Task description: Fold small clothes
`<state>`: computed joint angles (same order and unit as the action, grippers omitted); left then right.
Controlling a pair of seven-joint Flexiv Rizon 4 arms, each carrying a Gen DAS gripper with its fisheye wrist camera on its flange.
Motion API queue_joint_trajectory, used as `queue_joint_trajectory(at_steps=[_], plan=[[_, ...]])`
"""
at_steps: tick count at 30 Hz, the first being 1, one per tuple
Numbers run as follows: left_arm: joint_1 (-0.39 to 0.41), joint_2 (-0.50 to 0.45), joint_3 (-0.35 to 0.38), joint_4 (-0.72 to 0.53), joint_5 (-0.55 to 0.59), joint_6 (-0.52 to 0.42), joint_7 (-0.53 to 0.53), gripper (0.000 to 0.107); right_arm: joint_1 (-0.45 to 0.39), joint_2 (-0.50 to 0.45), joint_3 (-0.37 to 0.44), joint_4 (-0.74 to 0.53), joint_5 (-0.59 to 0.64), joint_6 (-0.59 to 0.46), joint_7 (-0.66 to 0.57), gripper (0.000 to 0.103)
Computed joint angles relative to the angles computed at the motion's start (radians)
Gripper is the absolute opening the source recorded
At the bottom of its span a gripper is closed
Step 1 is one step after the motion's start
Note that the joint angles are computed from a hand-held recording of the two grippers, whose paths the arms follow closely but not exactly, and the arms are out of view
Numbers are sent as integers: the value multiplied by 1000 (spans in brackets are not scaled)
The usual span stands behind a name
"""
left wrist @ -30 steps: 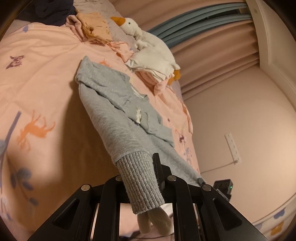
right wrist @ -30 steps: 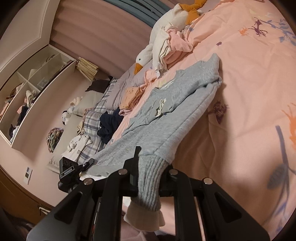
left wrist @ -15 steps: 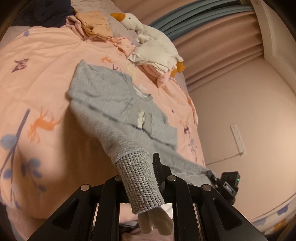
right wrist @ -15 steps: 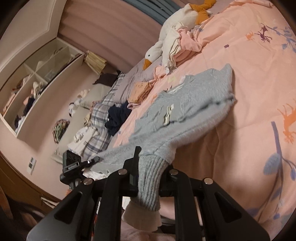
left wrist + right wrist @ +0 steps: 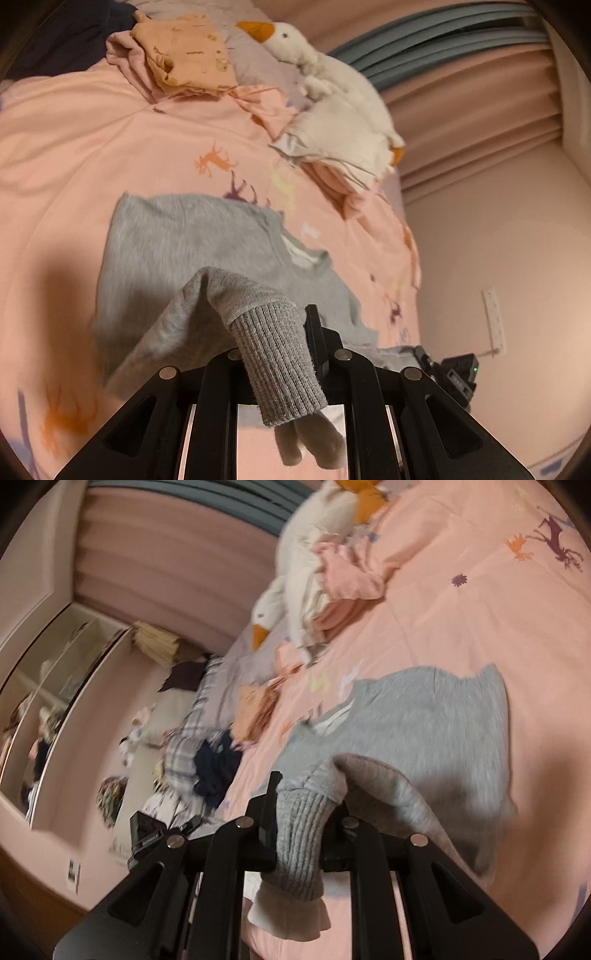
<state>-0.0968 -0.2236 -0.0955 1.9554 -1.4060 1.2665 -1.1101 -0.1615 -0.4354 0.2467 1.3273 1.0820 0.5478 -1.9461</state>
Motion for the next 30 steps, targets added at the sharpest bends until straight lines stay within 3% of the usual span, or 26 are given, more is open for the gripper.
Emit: queue_joint_trajectory(at_steps=[11,12,15,16,18,20,22,25,30], plan=[[150,-260,-17,-259,332,-146,-336,11,103,-269,-7,-289,-232,27,312,18],[162,-277,-21,-273,356,-160,-367,11,108,-294,-6,-317,-259,6,345,20],[195,-321,-24,-320,435,-231,-478,14,103,-349,9,-378,-305,-33,447,42],[215,-333,-37,-332,430,-255,-498,16,93,-366,20,-397,-305,-45,487,52],[249,-338,-75,-328,374,-259,-490,25,54,-397,58,-430,-261,-53,548,53],[262,-334,-94,-319,311,-226,-480,50,27,-413,83,-445,-228,-45,585,54],[261,-326,-90,-315,296,-188,-469,57,20,-411,85,-443,-228,-19,591,54],[267,-315,-92,-310,283,-182,-450,57,23,-388,84,-414,-248,36,553,54],[247,-303,-50,-307,396,-205,-487,57,16,-330,98,-344,-257,104,435,58]])
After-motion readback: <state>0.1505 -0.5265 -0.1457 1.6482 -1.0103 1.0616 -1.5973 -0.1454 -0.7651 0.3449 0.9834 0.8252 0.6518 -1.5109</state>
